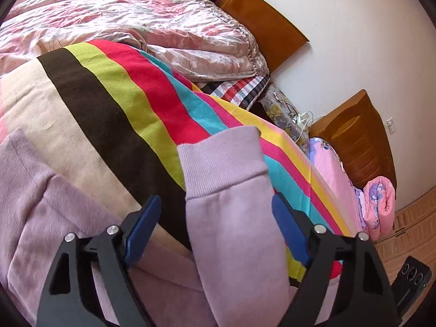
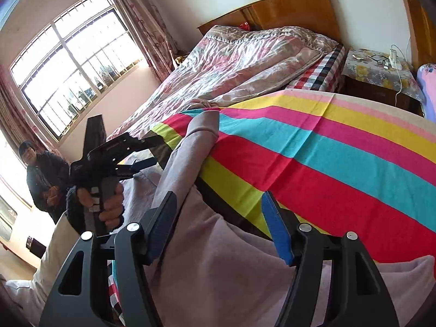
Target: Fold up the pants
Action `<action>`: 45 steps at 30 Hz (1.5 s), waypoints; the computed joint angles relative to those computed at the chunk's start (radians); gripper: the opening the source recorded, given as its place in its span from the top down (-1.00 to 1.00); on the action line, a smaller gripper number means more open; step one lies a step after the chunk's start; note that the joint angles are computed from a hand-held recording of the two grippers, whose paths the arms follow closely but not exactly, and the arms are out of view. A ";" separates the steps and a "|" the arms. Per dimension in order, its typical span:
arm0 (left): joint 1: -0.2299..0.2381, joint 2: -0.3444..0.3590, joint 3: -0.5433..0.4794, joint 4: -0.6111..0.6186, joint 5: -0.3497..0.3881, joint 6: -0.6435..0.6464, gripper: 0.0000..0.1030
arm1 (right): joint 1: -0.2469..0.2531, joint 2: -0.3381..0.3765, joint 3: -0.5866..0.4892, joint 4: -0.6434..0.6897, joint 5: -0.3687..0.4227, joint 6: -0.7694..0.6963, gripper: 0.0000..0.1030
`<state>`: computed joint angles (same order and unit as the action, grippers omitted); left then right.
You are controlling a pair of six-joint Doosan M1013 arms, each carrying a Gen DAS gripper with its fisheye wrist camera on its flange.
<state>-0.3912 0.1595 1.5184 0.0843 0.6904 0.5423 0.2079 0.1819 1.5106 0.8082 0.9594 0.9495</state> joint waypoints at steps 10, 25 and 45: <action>0.015 0.070 -0.065 -0.051 0.104 0.146 0.79 | -0.018 -0.040 0.058 0.010 -0.010 -0.006 -0.24; -0.150 -0.321 0.275 0.488 0.171 -0.449 0.72 | 0.081 -0.108 0.109 0.016 0.057 -0.144 -0.24; -0.096 -0.374 0.421 0.550 -0.099 -0.688 0.01 | 0.263 0.311 -0.408 -0.143 0.252 -0.141 -0.03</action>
